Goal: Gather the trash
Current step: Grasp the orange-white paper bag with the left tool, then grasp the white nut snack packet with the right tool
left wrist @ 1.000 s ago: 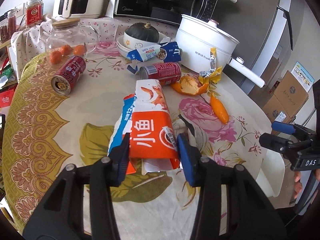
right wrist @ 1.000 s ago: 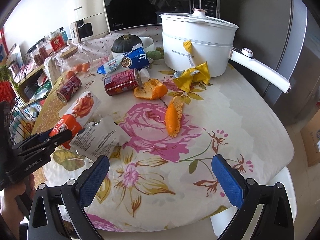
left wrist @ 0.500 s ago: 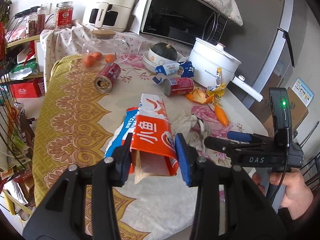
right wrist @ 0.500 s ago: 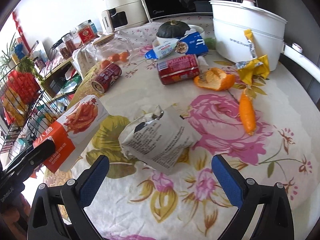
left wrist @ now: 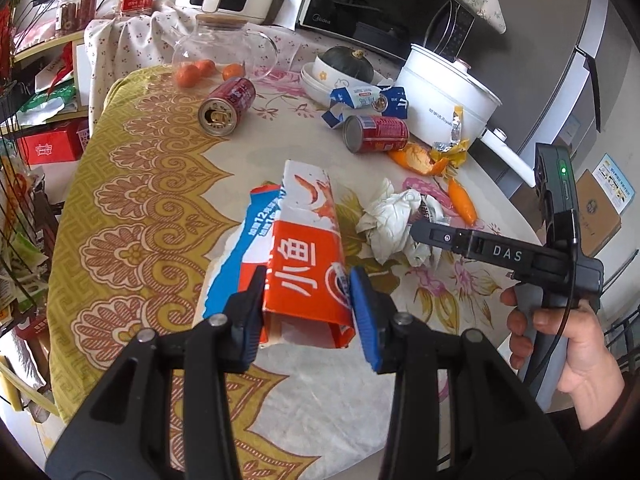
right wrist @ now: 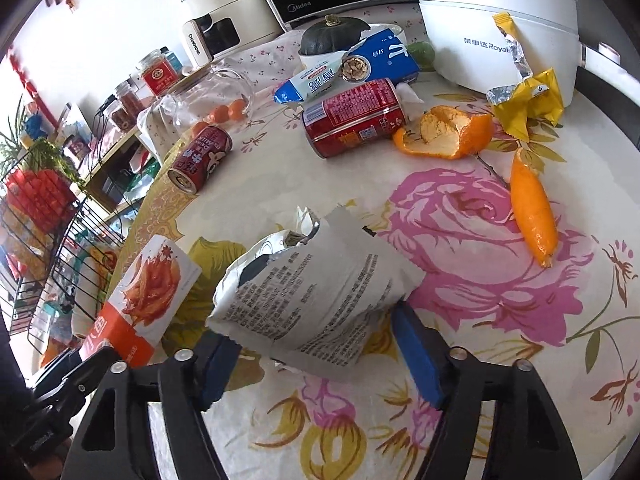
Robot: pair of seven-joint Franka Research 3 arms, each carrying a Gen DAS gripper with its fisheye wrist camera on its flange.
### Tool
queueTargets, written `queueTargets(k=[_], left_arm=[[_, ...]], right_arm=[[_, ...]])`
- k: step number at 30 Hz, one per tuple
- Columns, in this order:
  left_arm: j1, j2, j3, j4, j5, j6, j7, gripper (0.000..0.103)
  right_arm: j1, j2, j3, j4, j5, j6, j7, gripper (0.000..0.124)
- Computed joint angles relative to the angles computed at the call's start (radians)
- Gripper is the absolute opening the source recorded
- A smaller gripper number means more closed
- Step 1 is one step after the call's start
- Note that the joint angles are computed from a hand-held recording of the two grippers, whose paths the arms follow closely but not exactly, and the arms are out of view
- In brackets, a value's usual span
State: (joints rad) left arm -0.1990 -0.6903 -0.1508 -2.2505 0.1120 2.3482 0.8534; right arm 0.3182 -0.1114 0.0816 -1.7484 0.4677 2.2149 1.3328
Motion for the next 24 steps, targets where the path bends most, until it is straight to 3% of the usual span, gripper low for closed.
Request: queueTargets(k=[6, 9, 24], left_arm=[[0.016, -0.003, -0.021, 0.01, 0.03, 0.016, -0.023, 0.04], [0.022, -0.008, -0.027, 0.013, 0.046, 0.025, -0.041, 0.039], [0.003, 0.003, -0.038, 0.045, 0.064, 0.057, -0.062, 0.039]], right_arm=[[-0.009, -0.022, -0.011, -0.006, 0.011, -0.018, -0.022, 0.022], [-0.017, -0.036, -0.015, -0.011, 0.001, -0.024, -0.02, 0.013], [-0.066, -0.106, -0.052, -0.037, 0.024, -0.05, -0.003, 0.008]])
